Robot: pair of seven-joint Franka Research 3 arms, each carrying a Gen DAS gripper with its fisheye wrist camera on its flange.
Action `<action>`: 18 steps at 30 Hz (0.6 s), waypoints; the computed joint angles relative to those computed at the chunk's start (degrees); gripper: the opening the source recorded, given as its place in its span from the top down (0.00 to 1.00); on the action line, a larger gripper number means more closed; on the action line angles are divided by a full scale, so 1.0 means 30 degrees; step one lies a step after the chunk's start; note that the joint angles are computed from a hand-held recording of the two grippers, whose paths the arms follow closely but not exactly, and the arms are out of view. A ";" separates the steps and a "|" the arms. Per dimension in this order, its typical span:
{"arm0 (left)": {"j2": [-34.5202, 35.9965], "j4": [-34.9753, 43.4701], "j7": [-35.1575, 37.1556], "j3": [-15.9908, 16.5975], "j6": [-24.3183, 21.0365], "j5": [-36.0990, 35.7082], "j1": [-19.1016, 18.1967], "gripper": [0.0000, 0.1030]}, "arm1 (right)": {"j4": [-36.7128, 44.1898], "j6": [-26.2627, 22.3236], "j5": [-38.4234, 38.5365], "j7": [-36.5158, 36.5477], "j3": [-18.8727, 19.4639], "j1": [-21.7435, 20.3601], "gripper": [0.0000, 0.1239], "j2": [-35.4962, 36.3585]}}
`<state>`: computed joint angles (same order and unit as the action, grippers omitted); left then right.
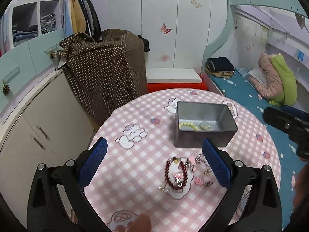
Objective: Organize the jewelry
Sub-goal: 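Lift both open grippers out of the grey tin, then lower the right gripper onto a small pink charm and close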
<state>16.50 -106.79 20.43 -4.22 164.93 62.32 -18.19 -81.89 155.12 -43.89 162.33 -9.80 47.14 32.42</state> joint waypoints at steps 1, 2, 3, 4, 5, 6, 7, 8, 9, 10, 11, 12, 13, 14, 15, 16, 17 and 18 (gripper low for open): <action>-0.0170 -0.0277 -0.0355 0.0098 -0.0083 0.0267 -0.0098 0.05 | -0.0378 -0.0054 -0.0203 0.0151 -0.0090 0.0180 0.23 -0.0207; -0.0271 -0.0492 -0.0459 0.0077 -0.0084 0.0327 -0.0067 0.05 | -0.0654 -0.0026 -0.0343 0.0260 -0.0097 0.0231 0.23 -0.0365; -0.0354 -0.0745 -0.0430 -0.0005 -0.0057 0.0209 0.0023 0.05 | -0.1007 -0.0054 -0.0438 0.0286 -0.0021 0.0262 0.23 -0.0518; -0.0415 -0.1006 -0.0450 -0.0070 0.0054 0.0103 0.0111 0.05 | -0.1276 -0.0094 -0.0565 0.0334 0.0031 0.0288 0.23 -0.0650; -0.0438 -0.1159 -0.0355 -0.0149 0.0158 -0.0072 0.0204 0.05 | -0.1420 -0.0323 -0.0642 0.0274 0.0134 0.0315 0.23 -0.0666; -0.0432 -0.1346 -0.0141 -0.0248 0.0288 -0.0366 0.0322 0.05 | -0.1517 -0.0534 -0.0605 0.0116 0.0310 0.0268 0.23 -0.0635; -0.0386 -0.1534 0.0218 -0.0370 0.0344 -0.0804 0.0447 0.05 | -0.1621 -0.0603 -0.0417 -0.0116 0.0551 0.0124 0.23 -0.0580; -0.0346 -0.1663 0.0341 -0.0387 0.0374 -0.1047 0.0473 0.05 | -0.1795 -0.0585 -0.0320 -0.0178 0.0673 0.0063 0.23 -0.0571; -0.0316 -0.1815 0.0438 -0.0383 0.0497 -0.1231 0.0496 0.05 | -0.1917 -0.0616 -0.0180 -0.0270 0.0785 0.0005 0.23 -0.0501; -0.0254 -0.2026 0.0942 -0.0540 0.0656 -0.1872 0.0677 0.05 | -0.2065 -0.0660 -0.0054 -0.0322 0.0858 -0.0017 0.23 -0.0436; -0.0201 -0.2160 0.1215 -0.0568 0.0653 -0.2277 0.0707 0.05 | -0.2128 -0.0665 0.0137 -0.0474 0.0954 -0.0092 0.23 -0.0386; -0.0161 -0.2278 0.1281 -0.0492 0.0680 -0.2420 0.0645 0.05 | -0.2171 -0.0589 0.0455 -0.0729 0.1125 -0.0226 0.23 -0.0254; -0.0102 -0.2401 0.1383 -0.0432 0.0744 -0.2555 0.0612 0.05 | -0.2219 -0.0567 0.0712 -0.0917 0.1210 -0.0254 0.23 -0.0148; -0.0054 -0.2497 0.1372 -0.0332 0.0792 -0.2577 0.0532 0.05 | -0.2250 -0.0572 0.0855 -0.1030 0.1187 -0.0207 0.23 -0.0074; -0.0027 -0.2610 0.1287 -0.0226 0.0838 -0.2548 0.0440 0.05 | -0.2190 -0.0581 0.1031 -0.1226 0.1203 -0.0188 0.23 0.0057; 0.0018 -0.2738 0.1344 -0.0200 0.0942 -0.2663 0.0441 0.05 | -0.2110 -0.0512 0.1325 -0.1558 0.1313 -0.0250 0.23 0.0251; 0.0067 -0.2841 0.1580 -0.0248 0.1066 -0.2933 0.0512 0.05 | -0.2108 -0.0428 0.1578 -0.1798 0.1342 -0.0251 0.23 0.0338; 0.0127 -0.2918 0.1829 -0.0284 0.1155 -0.3211 0.0563 0.05 | -0.1973 -0.0379 0.1955 -0.2243 0.1478 -0.0325 0.23 0.0562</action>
<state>16.88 -115.54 25.92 -5.08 168.40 52.69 -16.50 -87.81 153.98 -38.03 155.60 -5.37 46.16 34.11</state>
